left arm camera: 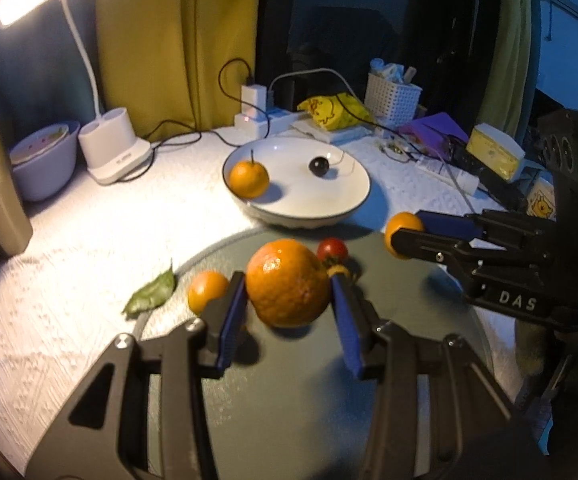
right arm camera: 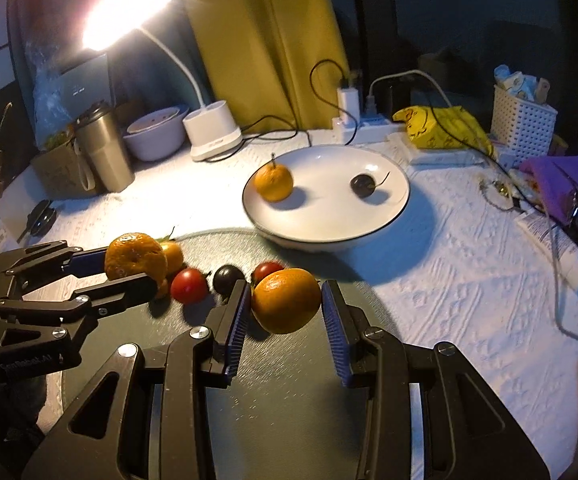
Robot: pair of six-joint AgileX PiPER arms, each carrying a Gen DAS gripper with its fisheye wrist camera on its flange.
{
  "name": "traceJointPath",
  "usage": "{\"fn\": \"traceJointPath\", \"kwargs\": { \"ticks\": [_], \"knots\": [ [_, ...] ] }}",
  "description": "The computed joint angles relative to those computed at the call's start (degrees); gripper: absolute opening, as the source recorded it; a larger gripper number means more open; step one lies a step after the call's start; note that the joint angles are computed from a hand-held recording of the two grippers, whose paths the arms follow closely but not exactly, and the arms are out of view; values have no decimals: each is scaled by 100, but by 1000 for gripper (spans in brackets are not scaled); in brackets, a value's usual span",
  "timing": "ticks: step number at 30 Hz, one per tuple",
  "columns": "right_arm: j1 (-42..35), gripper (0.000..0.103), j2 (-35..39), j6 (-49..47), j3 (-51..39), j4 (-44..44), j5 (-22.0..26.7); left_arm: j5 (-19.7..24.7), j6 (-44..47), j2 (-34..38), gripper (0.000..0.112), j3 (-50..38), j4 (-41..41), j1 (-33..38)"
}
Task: Organize fruits
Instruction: 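Carry the orange to the white plate and open the right tool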
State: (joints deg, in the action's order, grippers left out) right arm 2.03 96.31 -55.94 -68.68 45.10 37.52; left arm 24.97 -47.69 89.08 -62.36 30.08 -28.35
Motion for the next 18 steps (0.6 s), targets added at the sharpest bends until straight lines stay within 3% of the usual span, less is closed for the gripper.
{"fn": "traceJointPath", "kwargs": {
  "ticks": [18],
  "knots": [
    [-256, 39, 620, 75, -1117, 43, 216, 200, 798, 637, 44, -1178, -385, 279]
  ]
}}
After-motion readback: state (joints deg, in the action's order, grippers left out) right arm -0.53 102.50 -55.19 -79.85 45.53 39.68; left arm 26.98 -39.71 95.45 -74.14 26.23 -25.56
